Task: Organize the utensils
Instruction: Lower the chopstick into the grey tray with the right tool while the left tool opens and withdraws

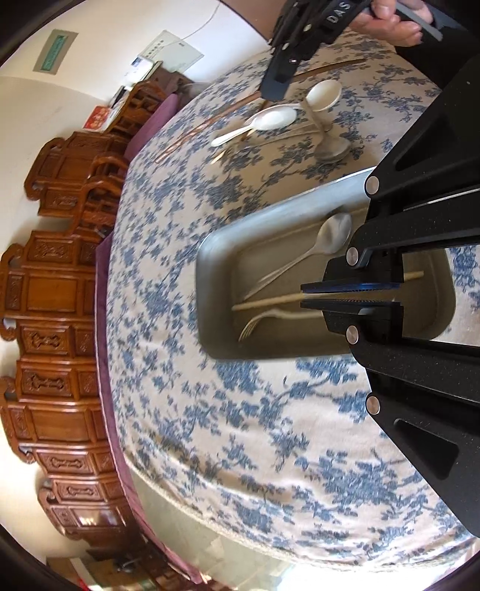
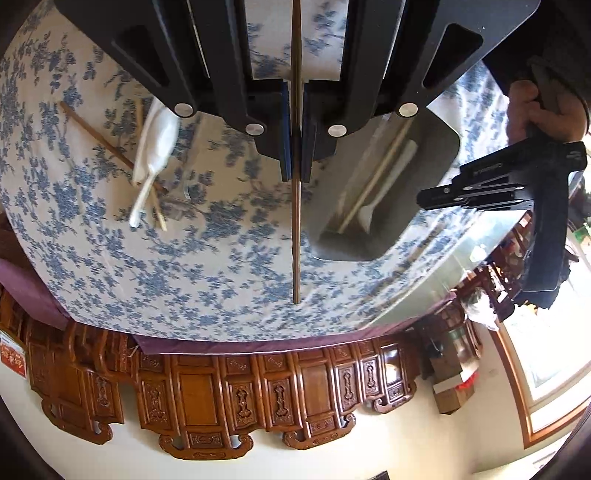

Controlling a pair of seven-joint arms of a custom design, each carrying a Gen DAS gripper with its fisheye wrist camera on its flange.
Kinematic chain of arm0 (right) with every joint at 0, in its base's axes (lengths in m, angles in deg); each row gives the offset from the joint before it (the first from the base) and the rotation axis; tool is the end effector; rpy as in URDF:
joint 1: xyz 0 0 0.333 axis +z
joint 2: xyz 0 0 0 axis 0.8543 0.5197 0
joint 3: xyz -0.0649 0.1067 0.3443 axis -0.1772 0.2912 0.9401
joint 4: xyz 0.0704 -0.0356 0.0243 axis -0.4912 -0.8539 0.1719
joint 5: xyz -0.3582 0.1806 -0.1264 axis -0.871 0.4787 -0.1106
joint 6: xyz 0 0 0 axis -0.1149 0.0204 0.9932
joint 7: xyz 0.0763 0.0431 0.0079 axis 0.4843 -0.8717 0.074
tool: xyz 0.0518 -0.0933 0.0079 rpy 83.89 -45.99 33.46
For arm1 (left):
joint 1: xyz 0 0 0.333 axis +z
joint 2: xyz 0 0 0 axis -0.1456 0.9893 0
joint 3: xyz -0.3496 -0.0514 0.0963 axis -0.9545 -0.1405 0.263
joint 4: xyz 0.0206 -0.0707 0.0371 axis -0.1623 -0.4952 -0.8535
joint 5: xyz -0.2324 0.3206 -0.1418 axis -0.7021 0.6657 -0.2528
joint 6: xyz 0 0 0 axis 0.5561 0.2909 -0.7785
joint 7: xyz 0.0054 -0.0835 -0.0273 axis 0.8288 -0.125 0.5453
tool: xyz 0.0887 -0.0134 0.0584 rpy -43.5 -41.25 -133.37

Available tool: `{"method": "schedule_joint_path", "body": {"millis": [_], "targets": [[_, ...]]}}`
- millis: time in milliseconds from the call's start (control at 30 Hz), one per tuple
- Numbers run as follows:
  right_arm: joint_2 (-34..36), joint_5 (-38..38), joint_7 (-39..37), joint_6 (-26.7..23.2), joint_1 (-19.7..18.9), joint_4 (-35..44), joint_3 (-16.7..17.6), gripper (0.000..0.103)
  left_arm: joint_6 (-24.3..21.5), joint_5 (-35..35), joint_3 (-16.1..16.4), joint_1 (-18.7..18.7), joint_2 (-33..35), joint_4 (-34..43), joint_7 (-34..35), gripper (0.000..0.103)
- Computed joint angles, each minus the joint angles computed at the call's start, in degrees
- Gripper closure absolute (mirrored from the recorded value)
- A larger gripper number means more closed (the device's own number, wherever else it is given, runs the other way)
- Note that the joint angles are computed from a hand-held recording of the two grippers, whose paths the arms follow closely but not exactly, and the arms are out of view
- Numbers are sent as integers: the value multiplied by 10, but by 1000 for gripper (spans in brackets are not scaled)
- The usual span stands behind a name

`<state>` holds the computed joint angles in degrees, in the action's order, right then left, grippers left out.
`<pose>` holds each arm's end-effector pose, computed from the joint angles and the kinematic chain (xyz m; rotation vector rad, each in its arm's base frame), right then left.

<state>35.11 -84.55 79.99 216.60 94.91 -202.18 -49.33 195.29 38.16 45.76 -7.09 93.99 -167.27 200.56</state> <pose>0.6117 0.2151 0.4087 -1.6171 1.7388 -0.5016 0.6892 -0.1467 0.4261 -1.4360 2.3742 -0.8686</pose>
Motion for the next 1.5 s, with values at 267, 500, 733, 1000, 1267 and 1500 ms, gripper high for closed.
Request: {"method": "schedule_joint_path", "body": {"millis": [267,500,733,1000,1267,1500], "targets": [[40,21,-25,-22,-84,76,116,97,14,-2,6,10,5,12,-17,101],[94,44,-35,-47,-112,150,164,97,25,2,5,18,7,16,-26,101],[137,45,-1,-59,-85,197,136,97,28,2,2,27,8,20,-27,101],[161,37,19,-65,-73,214,124,97,25,3,1,29,8,21,-25,101],[158,28,27,-65,-69,201,121,95,26,3,1,27,7,18,-22,101],[117,10,31,-38,-38,149,77,95,25,-6,-6,28,5,16,-14,101]]}}
